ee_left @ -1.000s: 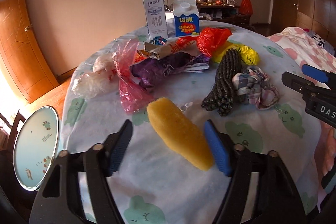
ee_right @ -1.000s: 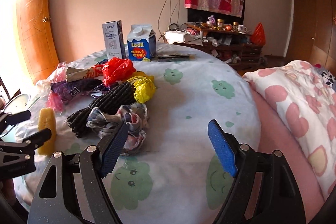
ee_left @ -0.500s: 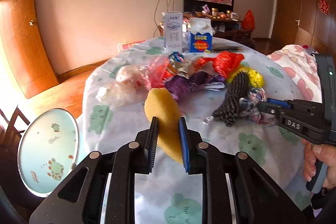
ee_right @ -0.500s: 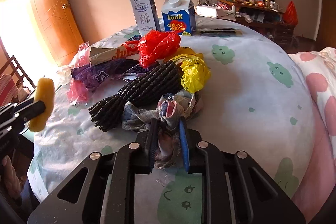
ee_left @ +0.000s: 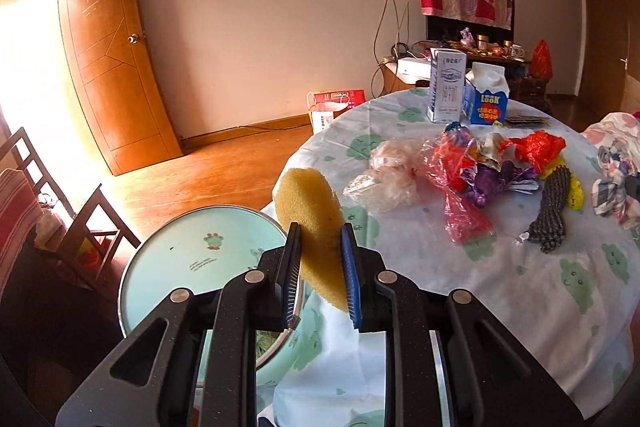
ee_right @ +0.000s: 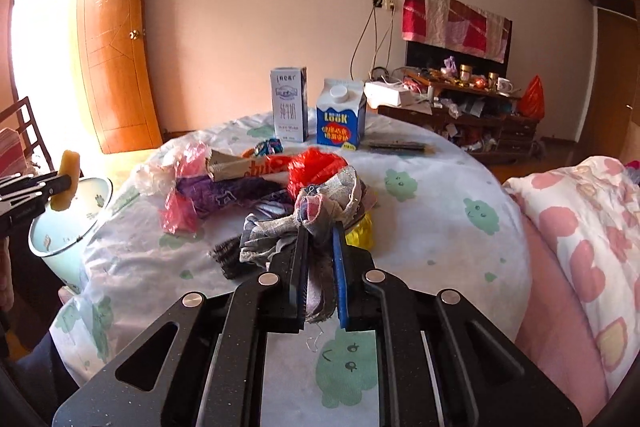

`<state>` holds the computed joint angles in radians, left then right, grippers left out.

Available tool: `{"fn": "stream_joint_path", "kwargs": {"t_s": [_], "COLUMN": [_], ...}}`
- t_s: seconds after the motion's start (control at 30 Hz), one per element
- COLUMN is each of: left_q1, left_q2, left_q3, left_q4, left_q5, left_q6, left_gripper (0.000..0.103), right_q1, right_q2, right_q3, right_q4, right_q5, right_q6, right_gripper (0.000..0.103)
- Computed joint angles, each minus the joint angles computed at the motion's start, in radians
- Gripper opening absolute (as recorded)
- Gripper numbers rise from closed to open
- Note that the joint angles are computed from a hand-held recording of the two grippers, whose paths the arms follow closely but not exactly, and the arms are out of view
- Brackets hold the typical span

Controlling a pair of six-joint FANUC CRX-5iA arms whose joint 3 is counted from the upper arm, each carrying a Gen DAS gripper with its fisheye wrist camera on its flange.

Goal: Collect trash
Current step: 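Carry the yellow sponge over the bin with the left tool while the right tool carries the cloth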

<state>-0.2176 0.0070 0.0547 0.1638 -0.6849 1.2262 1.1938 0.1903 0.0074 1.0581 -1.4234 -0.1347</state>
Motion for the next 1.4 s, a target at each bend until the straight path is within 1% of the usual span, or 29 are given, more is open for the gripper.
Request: {"fn": "stream_joint_path", "kwargs": {"t_s": [0.1, 0.17, 0.33, 0.47, 0.77, 0.97, 1.13, 1.4], "left_q1": [0.017, 0.026, 0.039, 0.058, 0.095, 0.122, 0.142, 0.160], "left_q2": [-0.001, 0.003, 0.012, 0.020, 0.028, 0.027, 0.020, 0.013], "left_q3": [0.011, 0.021, 0.043, 0.041, 0.052, 0.056, 0.050, 0.047], "left_q4": [-0.024, -0.045, -0.105, -0.090, -0.112, -0.145, -0.159, -0.182], "left_q5": [-0.002, -0.008, -0.015, -0.017, -0.024, -0.033, -0.040, -0.044], "left_q6": [0.026, 0.051, 0.121, 0.119, 0.126, 0.150, 0.153, 0.170], "left_gripper": [0.020, 0.020, 0.020, 0.020, 0.020, 0.021, 0.021, 0.021], "right_q1": [-0.016, -0.042, -0.109, -0.153, -0.203, -0.221, -0.227, -0.227], "right_q2": [0.015, 0.026, 0.074, 0.126, 0.266, 0.367, 0.433, 0.506], "right_q3": [0.027, 0.036, 0.093, 0.158, 0.339, 0.497, 0.600, 0.713], "right_q4": [0.032, 0.056, 0.071, 0.065, 0.029, -0.042, -0.097, -0.164], "right_q5": [0.033, 0.087, 0.224, 0.333, 0.490, 0.539, 0.571, 0.610], "right_q6": [0.030, 0.043, 0.088, 0.152, 0.302, 0.441, 0.532, 0.661], "right_gripper": [0.012, 0.012, 0.012, 0.012, 0.012, 0.012, 0.012, 0.012]}}
